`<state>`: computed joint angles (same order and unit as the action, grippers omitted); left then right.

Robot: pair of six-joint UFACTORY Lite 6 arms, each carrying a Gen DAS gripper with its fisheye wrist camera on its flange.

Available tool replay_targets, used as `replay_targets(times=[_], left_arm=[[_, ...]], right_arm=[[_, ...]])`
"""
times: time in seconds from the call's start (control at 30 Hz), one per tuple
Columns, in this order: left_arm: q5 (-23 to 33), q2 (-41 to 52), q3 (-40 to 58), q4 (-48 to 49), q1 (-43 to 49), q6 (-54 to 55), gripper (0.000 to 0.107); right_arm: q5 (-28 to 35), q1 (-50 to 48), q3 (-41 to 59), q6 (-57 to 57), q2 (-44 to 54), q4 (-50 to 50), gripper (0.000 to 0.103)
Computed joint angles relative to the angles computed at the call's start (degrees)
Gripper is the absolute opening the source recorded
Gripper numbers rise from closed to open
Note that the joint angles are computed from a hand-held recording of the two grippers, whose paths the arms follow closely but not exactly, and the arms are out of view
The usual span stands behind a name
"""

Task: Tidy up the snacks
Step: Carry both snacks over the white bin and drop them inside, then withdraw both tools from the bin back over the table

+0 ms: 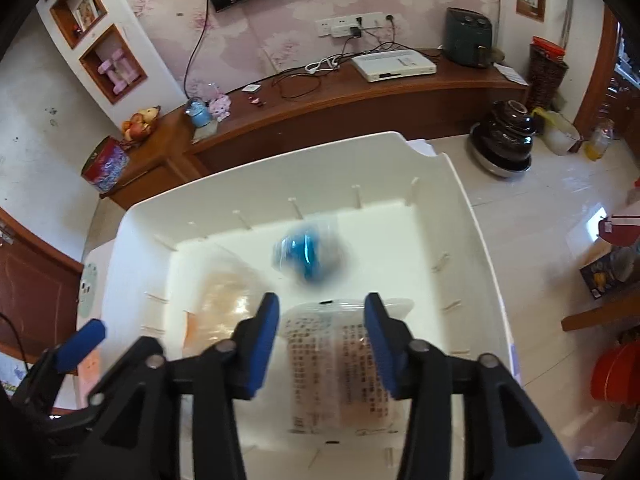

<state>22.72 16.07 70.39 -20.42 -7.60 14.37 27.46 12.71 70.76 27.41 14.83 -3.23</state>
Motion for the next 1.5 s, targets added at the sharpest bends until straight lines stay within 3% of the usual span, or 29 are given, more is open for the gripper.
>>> replay_targets(times=[0.3, 0.8, 0.9, 1.03, 1.33, 1.5], left_arm=[[-1.6, -2.2, -3.3, 4.5, -0.5, -3.5, 0.088], [3.3, -13.3, -8.2, 5.4, 0.2, -4.5, 0.088], [4.7, -17.1, -9.9, 6.4, 0.4, -5.2, 0.088], [7.2, -22.8, -12.2, 7.3, 0.5, -5.9, 0.088], [16.5, -39.4, -15.6, 8.8, 1.5, -6.7, 0.088], [24.2, -48.1, -16.8, 4.2, 6.2, -1.3, 0.088]], right_arm=[[1.2, 0.9, -1.5, 0.8, -0.9, -2.2, 0.053], [10.5, 4.0, -2.3, 5.6, -8.8, -8.4, 0.057], [11.6, 3.2, -3.7, 3.5, -11.9, -5.7, 0.057], [12.3, 2.4, -7.1, 1.3, -18.3, -1.0, 0.057], [19.7, 12.4, -13.7, 12.4, -36.6, -11.0, 0.057], [25.7, 21.3, -14.3, 18.2, -44.5, -15.5, 0.057]])
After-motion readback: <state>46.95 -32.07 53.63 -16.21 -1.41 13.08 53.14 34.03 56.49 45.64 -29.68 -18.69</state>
